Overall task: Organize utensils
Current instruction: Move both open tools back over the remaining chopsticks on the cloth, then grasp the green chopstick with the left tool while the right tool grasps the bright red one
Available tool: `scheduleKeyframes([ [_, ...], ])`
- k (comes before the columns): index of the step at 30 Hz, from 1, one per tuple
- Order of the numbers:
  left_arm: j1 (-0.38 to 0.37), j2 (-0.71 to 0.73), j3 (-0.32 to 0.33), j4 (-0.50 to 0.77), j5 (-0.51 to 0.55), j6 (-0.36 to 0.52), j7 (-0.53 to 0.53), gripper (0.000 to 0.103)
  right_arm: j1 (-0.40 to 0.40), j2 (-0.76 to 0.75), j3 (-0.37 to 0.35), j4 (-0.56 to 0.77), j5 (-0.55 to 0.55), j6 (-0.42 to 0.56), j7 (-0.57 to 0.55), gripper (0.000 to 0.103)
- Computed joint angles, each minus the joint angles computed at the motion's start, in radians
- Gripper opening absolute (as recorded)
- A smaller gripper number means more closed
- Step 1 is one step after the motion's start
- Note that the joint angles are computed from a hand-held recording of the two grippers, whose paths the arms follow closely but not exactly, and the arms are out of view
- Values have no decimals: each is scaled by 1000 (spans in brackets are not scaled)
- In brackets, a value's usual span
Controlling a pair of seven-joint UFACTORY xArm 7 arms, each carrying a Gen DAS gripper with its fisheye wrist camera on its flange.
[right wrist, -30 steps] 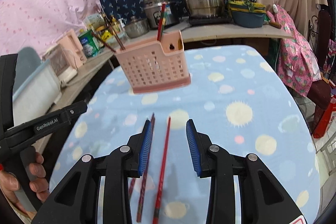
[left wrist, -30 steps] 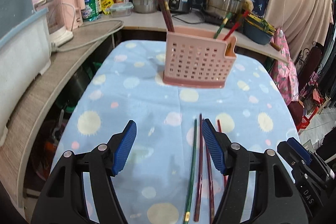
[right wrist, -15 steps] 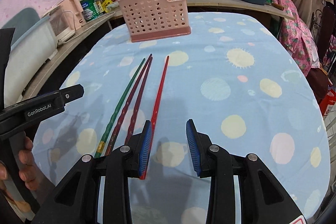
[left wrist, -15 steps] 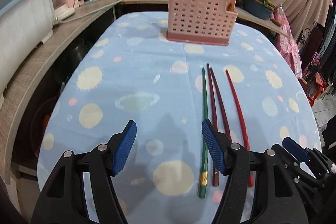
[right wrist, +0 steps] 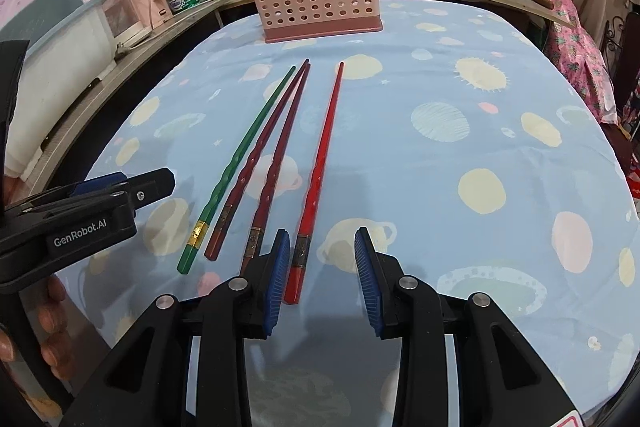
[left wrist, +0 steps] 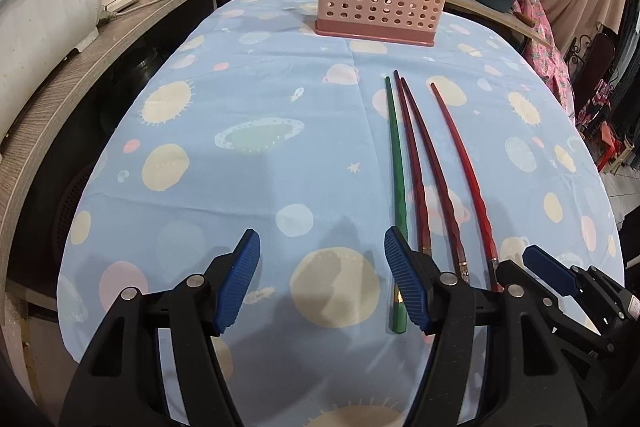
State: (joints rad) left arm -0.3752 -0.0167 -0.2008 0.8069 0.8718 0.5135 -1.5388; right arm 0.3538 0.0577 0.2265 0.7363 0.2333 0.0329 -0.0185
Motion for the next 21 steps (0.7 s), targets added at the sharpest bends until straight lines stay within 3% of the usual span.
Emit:
scheduleKeyframes([
  [9,-3,6,2,-8,-21,-21,17,62,13,16,-11,4,-64,4,48,31],
  [11,-4,7,2,-9,-22,-23,18,63,25,18,-31,2,-119,1,94,28],
  [16,-8,9,0,-8,-22,-30,20,66,46,15,-84,-4,-281,-2,237,10],
  [21,-17,16,-2,-7,-35,-41,34,66,16,9,-78,-13,-295,-5,262,7],
])
